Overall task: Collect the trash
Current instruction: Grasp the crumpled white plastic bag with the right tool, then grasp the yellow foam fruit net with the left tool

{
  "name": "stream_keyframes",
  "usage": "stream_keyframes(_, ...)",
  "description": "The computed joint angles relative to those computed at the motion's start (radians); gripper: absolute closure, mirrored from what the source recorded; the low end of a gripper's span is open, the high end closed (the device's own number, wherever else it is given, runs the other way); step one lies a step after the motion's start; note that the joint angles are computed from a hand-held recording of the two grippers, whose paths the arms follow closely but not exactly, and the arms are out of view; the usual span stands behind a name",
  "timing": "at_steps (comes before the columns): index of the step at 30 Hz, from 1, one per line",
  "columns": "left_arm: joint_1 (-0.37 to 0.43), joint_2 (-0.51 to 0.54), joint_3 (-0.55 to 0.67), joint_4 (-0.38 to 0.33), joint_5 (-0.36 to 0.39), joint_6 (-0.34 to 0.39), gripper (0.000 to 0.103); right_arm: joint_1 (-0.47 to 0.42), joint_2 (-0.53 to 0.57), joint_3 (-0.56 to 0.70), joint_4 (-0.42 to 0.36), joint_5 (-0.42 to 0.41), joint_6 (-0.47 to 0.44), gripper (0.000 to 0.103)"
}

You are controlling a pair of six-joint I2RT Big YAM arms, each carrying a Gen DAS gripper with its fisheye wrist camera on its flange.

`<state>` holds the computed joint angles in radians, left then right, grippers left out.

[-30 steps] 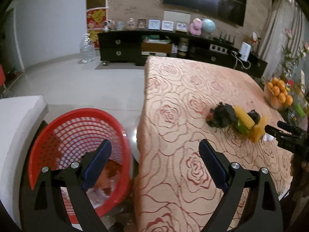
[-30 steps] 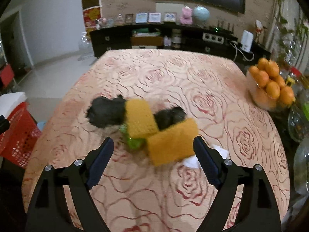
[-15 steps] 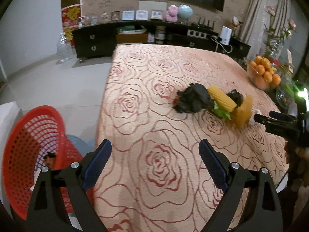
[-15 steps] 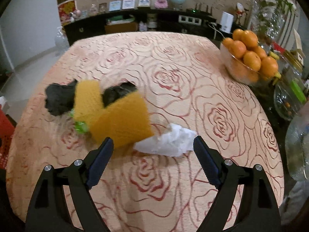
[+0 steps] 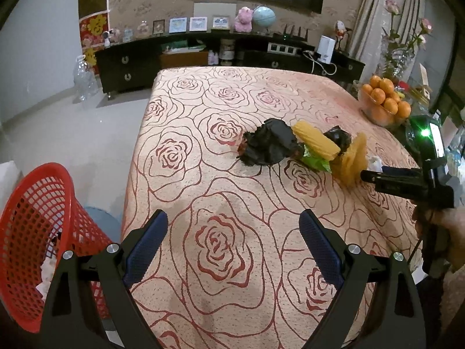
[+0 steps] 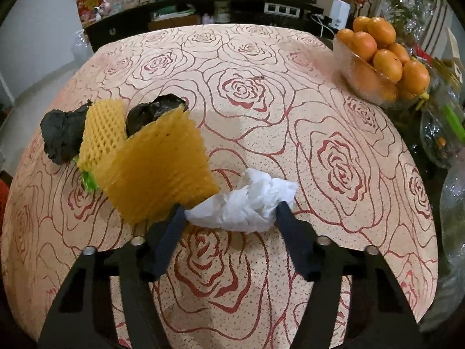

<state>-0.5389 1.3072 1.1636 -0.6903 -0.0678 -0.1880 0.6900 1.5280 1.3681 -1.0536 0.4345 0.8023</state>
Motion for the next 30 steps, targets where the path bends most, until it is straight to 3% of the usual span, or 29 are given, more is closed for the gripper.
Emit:
stream_keyframes(6,-0.019,-0.001,0.001,0.005,-0.011,-0.003,0.015,0.004,-0.013,-0.012,0.028,-0.027,-0.020,0.063)
stream_keyframes(14,-0.069,0.027,0.021,0.011,-0.035,0.019,0.015,0.028,-0.036,-0.023,0.078,-0.050,-0.052,0.066)
stream_keyframes(20,-0.090,0.085,0.081,0.018,-0.026,0.031,0.015,0.033,-0.061,-0.040,0.088,-0.055,-0.025,0.066)
stream_keyframes(30,-0.158,0.225,0.222,0.027,-0.020,0.154,0.017,0.020,-0.107,-0.075,0.088,-0.037,0.036,0.066)
